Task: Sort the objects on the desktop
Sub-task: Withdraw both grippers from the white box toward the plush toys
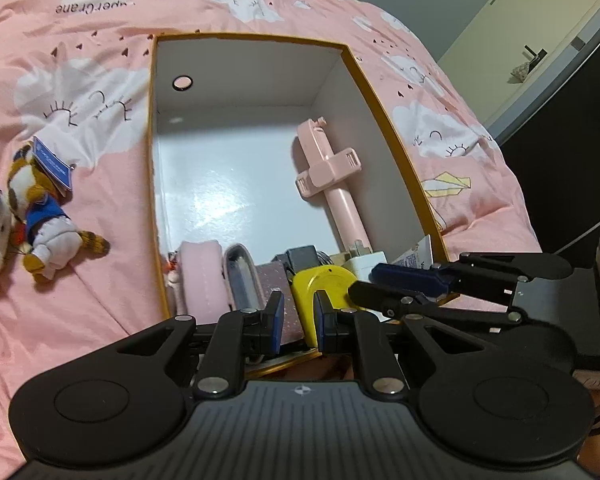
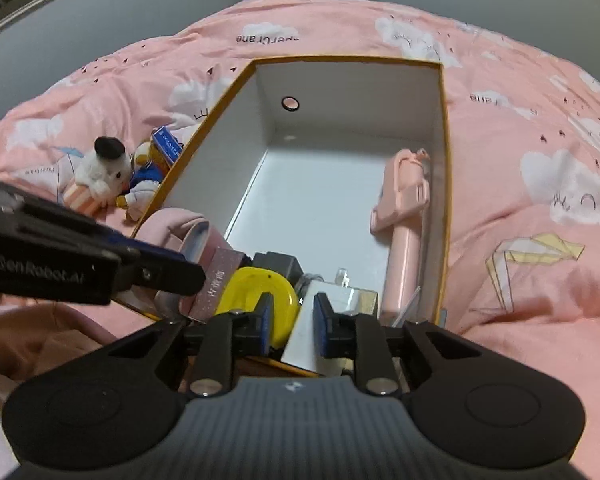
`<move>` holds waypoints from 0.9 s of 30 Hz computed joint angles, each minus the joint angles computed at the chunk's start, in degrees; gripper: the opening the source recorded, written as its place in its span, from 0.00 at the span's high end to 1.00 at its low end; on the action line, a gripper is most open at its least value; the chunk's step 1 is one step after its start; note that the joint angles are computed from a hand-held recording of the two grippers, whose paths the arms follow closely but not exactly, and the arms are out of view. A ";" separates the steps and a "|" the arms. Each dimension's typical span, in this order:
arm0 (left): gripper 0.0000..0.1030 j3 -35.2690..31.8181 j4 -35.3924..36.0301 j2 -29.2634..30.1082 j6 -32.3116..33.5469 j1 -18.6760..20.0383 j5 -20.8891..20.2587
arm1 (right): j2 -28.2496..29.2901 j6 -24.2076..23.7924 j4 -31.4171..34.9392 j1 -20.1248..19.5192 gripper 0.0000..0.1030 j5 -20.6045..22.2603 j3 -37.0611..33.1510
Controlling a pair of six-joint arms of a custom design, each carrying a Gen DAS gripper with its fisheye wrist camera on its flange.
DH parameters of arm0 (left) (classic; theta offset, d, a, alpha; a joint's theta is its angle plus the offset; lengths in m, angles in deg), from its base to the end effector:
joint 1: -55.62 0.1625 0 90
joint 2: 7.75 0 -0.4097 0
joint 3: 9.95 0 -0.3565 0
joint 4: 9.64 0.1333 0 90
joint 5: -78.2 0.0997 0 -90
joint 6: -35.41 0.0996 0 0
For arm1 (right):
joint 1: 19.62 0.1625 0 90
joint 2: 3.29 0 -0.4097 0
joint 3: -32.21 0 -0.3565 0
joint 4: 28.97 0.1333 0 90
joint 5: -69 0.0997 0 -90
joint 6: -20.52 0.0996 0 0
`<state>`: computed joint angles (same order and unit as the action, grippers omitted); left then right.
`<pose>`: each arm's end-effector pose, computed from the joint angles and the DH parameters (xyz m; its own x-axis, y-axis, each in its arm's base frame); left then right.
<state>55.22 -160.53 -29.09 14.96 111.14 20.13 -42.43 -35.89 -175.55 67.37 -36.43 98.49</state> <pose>-0.2763 -0.7309 0.0131 -0.9269 0.0550 -0.3712 0.2320 0.8616 -0.4515 0.0663 -0.7736 0.2239 -0.5669 -0.6242 0.5376 -0.7709 0.6321 -0.0789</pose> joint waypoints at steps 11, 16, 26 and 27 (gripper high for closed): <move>0.84 4.88 -8.15 -1.59 0.80 -1.94 8.28 | -1.64 -1.43 -3.05 0.95 0.70 2.48 2.46; 0.78 7.35 -15.68 -1.89 4.06 -3.01 14.55 | -1.27 -0.90 -4.72 1.88 0.61 4.01 2.83; 0.64 9.43 -25.63 -2.14 9.91 -3.78 28.33 | 1.29 -1.72 -10.83 4.35 0.25 10.57 2.73; 0.58 9.76 -26.32 -2.39 9.95 -3.71 29.05 | 1.79 -2.05 -11.56 4.65 0.24 10.88 2.65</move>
